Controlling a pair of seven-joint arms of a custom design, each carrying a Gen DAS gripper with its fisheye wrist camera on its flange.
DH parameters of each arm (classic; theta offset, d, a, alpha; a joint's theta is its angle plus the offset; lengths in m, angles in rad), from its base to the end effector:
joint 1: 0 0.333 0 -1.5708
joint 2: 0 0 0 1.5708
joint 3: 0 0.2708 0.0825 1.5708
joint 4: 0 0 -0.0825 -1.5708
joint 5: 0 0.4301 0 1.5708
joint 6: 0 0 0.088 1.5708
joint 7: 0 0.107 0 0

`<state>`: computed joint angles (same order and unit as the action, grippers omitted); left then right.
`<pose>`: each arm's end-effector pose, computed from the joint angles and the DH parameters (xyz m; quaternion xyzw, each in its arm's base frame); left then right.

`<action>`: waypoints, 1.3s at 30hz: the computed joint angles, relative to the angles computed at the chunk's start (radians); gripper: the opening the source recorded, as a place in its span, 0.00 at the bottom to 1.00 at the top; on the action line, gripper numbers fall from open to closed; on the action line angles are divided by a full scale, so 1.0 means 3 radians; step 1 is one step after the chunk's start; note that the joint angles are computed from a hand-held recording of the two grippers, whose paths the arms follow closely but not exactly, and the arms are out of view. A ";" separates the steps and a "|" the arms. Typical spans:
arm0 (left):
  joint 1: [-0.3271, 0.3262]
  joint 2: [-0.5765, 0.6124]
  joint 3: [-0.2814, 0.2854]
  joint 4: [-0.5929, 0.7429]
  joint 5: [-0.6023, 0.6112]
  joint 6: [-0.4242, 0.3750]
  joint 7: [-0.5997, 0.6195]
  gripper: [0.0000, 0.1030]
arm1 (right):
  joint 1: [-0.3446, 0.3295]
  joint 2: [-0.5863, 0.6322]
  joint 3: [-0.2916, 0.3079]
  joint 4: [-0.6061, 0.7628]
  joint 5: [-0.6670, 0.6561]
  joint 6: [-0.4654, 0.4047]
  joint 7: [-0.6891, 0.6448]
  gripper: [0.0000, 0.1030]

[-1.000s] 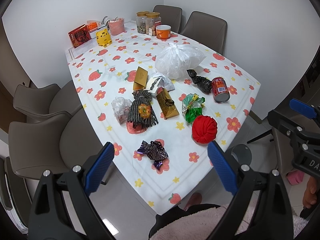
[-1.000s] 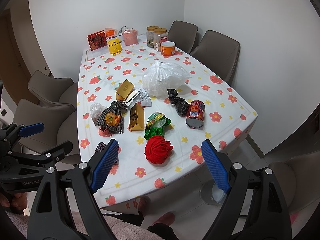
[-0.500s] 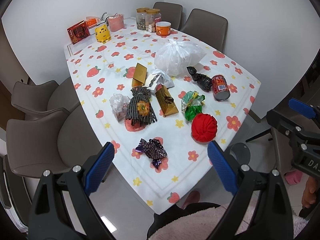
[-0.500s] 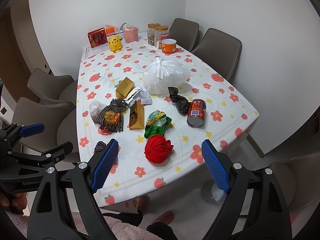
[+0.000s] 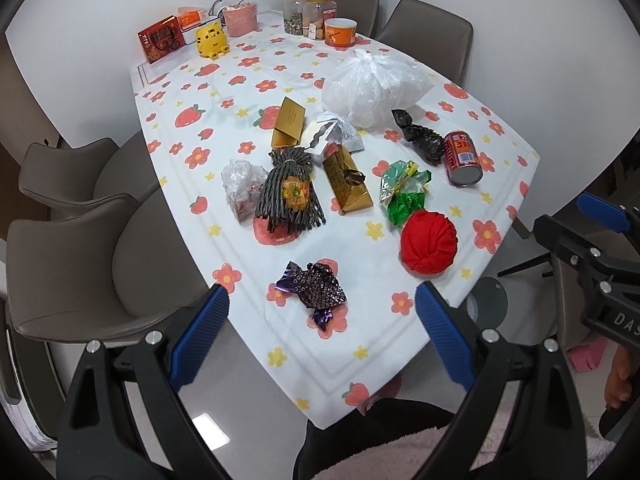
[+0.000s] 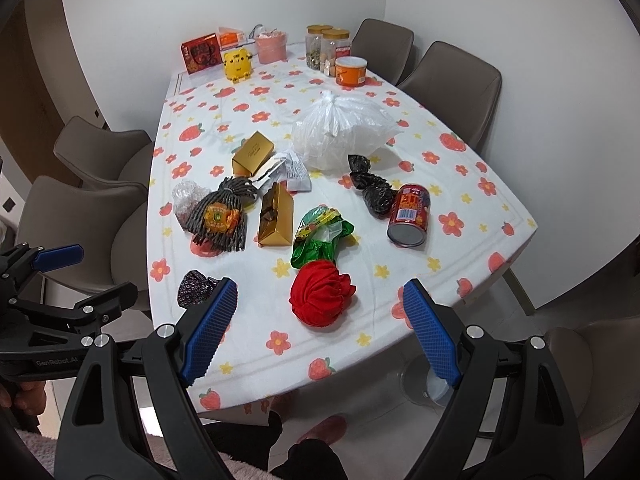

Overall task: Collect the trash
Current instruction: 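Grasp the red yarn ball with the right tool while the left tool grasps the purple wrapper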

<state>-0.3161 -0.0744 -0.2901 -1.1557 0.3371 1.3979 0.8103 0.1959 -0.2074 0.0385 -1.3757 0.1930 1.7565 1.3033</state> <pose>0.4429 -0.2706 0.8151 -0.7727 0.5920 -0.1364 0.1840 0.5014 0.1408 0.8205 -0.8258 0.4758 -0.1434 0.2666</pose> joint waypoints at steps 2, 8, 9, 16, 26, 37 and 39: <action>0.0042 -0.0097 0.0057 -0.0220 -0.0103 0.0093 0.0015 0.91 | 0.0006 0.0016 0.0014 -0.0077 -0.0039 0.0048 -0.0039 0.80; 0.0167 -0.0364 0.0132 -0.0918 -0.0259 0.0399 -0.0003 0.91 | 0.0039 0.0127 0.0040 -0.0346 -0.0067 0.0222 -0.0064 0.80; 0.0185 -0.0403 0.0146 -0.1038 -0.0288 0.0454 0.0004 0.91 | 0.0045 0.0135 0.0047 -0.0423 -0.0083 0.0294 -0.0052 0.80; 0.0278 -0.0616 0.0220 -0.1694 -0.0488 0.0851 0.0060 0.91 | 0.0088 0.0258 0.0077 -0.0690 -0.0219 0.0639 -0.0025 0.80; 0.0334 -0.0735 0.0356 -0.2243 -0.0975 0.1479 0.0200 0.20 | 0.0142 0.0359 0.0081 -0.0810 -0.0286 0.0530 -0.0072 0.48; 0.0279 -0.0529 0.0286 -0.1791 -0.0997 0.1583 0.0712 0.08 | 0.0073 0.0088 0.0026 -0.0886 -0.0138 0.0473 0.0125 0.33; 0.0257 -0.0428 0.0270 -0.1636 -0.1018 0.1594 0.0856 0.08 | 0.0022 0.0005 0.0005 -0.0920 -0.0169 0.0478 0.0230 0.33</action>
